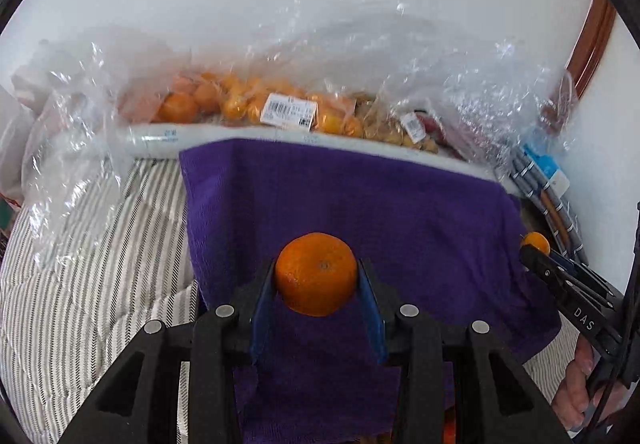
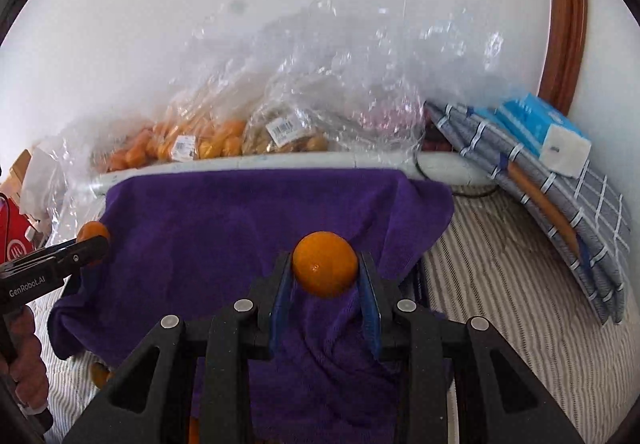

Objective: Organize fruits
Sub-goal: 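Carry the held oranges over the purple towel with both grippers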

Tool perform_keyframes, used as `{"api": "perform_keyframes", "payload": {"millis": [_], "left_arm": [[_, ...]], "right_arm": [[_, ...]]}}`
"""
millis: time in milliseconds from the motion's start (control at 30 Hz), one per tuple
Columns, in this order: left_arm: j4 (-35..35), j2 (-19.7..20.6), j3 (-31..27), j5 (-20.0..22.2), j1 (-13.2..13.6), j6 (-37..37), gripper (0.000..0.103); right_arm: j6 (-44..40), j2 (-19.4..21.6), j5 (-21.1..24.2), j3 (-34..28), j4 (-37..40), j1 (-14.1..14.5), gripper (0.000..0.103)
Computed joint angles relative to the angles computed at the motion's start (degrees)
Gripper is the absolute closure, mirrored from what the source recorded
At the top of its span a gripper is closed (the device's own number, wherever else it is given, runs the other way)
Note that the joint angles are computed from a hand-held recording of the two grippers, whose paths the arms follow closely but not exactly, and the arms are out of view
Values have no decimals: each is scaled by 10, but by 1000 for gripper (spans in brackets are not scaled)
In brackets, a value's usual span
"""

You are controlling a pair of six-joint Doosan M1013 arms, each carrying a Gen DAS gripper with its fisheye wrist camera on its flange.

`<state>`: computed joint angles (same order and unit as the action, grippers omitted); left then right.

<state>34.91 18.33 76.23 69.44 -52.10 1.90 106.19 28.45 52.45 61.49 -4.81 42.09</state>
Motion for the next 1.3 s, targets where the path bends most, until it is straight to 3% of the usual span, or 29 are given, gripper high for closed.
{"api": "perform_keyframes", "payload": {"millis": [1100,1167,1300], "left_arm": [[-38,12,-3,7,4,30,65],[-35,12,-3,5,4,30,64],[-27,11,-5,6,0,28,54]], "right_arm": [[-10,8,17,8,-8,4,70],[-10,5,10,11,-12,6,66],[-8,-5,-21,26,-16,7,46]]}}
